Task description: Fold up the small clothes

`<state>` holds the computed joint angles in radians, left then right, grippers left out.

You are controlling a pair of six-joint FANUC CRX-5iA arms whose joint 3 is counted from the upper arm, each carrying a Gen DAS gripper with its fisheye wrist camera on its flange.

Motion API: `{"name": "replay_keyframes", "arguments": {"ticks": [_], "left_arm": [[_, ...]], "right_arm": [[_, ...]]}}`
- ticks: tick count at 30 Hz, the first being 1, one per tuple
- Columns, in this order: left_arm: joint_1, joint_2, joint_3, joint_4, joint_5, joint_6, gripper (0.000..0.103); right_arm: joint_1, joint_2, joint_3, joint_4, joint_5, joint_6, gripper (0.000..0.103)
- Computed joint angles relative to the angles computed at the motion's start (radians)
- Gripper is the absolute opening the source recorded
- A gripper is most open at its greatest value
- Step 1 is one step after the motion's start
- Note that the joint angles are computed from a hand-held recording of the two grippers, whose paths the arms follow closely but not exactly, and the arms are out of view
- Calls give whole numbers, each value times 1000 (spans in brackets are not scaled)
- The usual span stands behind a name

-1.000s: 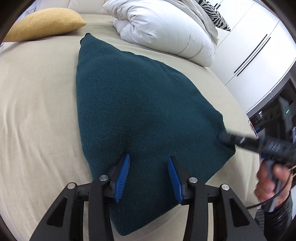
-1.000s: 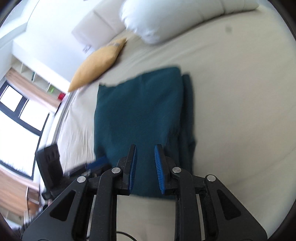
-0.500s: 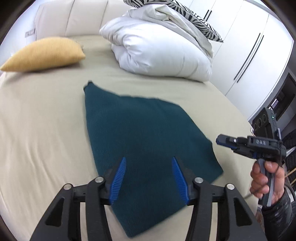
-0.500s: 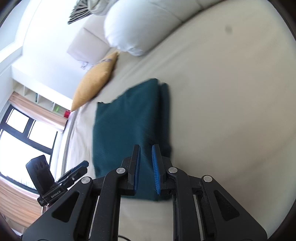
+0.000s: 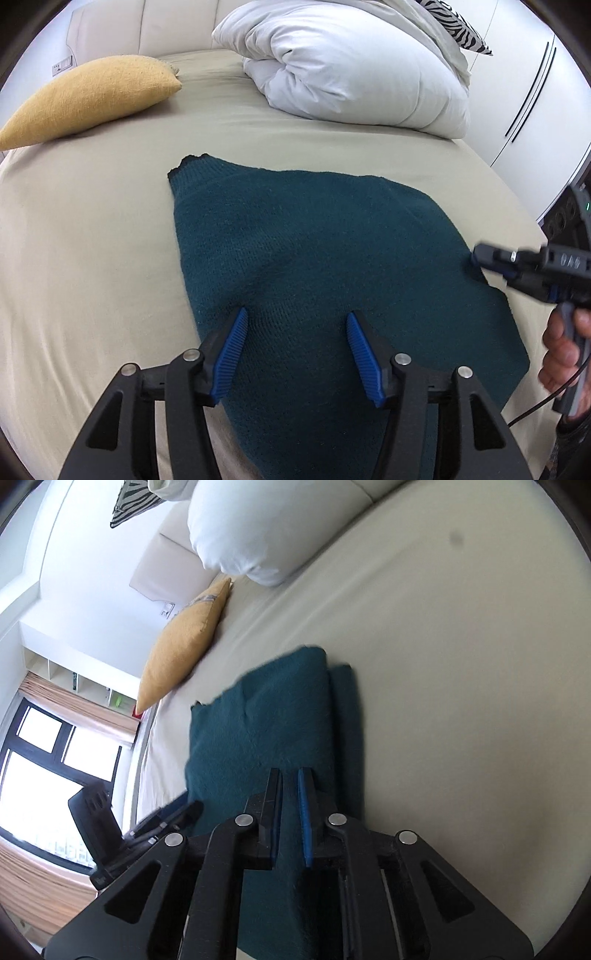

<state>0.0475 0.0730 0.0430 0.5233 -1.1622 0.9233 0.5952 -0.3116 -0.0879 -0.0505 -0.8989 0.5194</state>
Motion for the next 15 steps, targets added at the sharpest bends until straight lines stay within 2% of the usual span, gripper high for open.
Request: {"name": "replay_keyframes", "arguments": {"ticks": [4,7,8,12,15], "left_arm": [[-5,-8,-8,-13,10,5,60],[-15,-6,-3,-27,16,10,60],[-15,-6,-4,-27,16,6,60],[-14,-4,-7,-22,18,-9,60],[-15,-2,-8,-20,23,-10,60]], "right_arm": [[-58,117,166,-140,-70,176,13],[-117,225,272,-232,-129,227,26],[-134,243,279,-255,-132,230,26],[-166,225,213,-261,-38,208,25],[-149,196,146,-154,-5,127,25]]}}
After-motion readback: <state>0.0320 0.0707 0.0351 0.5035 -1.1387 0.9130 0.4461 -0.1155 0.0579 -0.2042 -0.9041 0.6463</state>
